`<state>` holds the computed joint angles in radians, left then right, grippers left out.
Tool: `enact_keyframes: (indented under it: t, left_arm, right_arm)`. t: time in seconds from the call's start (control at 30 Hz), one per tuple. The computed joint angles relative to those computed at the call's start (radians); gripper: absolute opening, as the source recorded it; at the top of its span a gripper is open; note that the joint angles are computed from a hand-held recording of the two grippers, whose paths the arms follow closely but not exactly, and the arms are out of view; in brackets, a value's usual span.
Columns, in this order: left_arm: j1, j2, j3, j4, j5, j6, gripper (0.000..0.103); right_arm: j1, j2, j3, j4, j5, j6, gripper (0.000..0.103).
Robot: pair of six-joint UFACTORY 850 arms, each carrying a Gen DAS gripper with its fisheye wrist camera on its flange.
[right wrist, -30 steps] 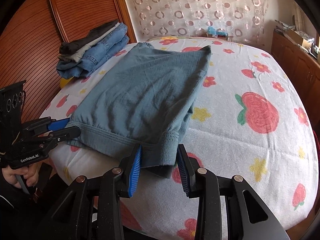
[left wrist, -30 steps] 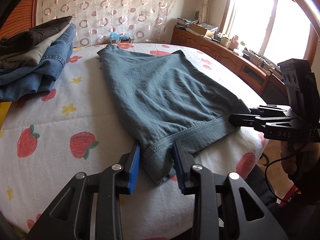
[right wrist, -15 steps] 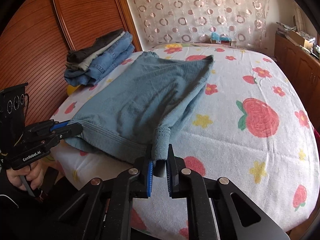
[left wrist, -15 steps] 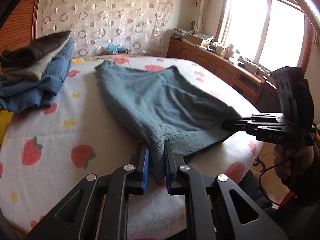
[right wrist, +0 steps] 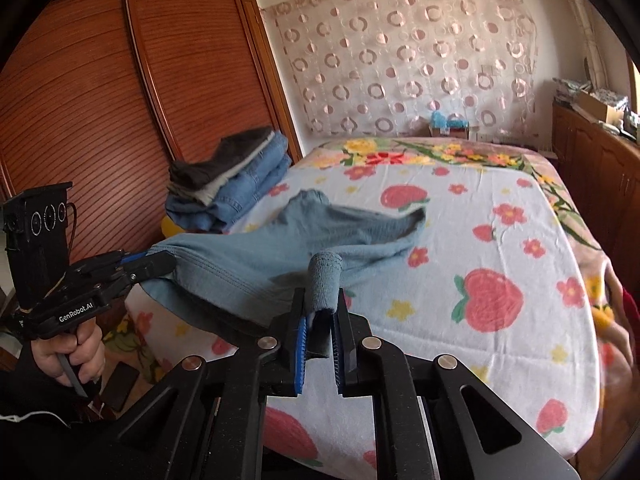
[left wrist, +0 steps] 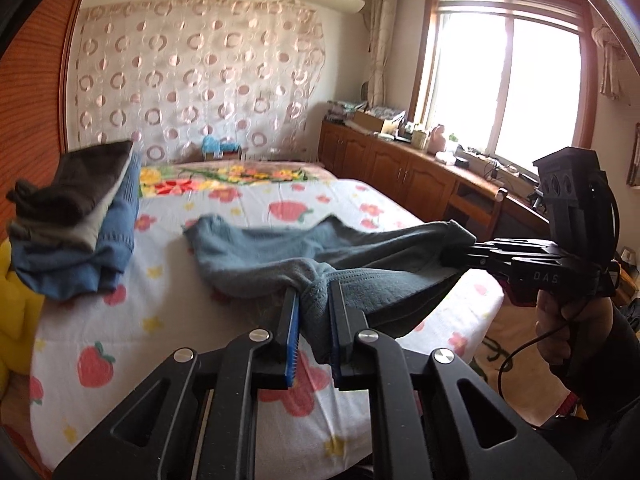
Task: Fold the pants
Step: 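Lift the hem with both tools and fold it over the shorts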
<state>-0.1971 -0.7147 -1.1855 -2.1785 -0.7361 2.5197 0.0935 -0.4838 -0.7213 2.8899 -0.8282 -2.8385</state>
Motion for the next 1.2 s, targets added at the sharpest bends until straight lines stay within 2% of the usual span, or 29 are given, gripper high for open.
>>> enact_keyframes:
  t: [0.37, 0.53, 0.67, 0.97, 1.2]
  left_arm:
    - [0.008, 0.067, 0.045, -0.01, -0.069, 0.038, 0.014]
    - [0.009, 0.086, 0.062, -0.013, -0.089, 0.052, 0.014]
    - [0.007, 0.071, 0.049, -0.006, -0.077, 0.045, 0.014]
    - [-0.013, -0.021, -0.038, 0.033, 0.034, -0.019, 0.014]
    - [-0.029, -0.074, -0.129, 0.016, 0.079, -0.051, 0.014]
  right_arm:
    - [-0.005, 0.085, 0.08, 0.016, -0.07, -0.048, 0.011]
    - [-0.008, 0.095, 0.095, 0.019, -0.101, -0.061, 0.011]
    - [-0.011, 0.073, 0.084, 0.017, -0.108, -0.065, 0.011]
    - [-0.004, -0.027, -0.026, 0.049, -0.005, -0.081, 0.011]
    - [-0.006, -0.084, -0.139, 0.06, 0.07, -0.053, 0.011]
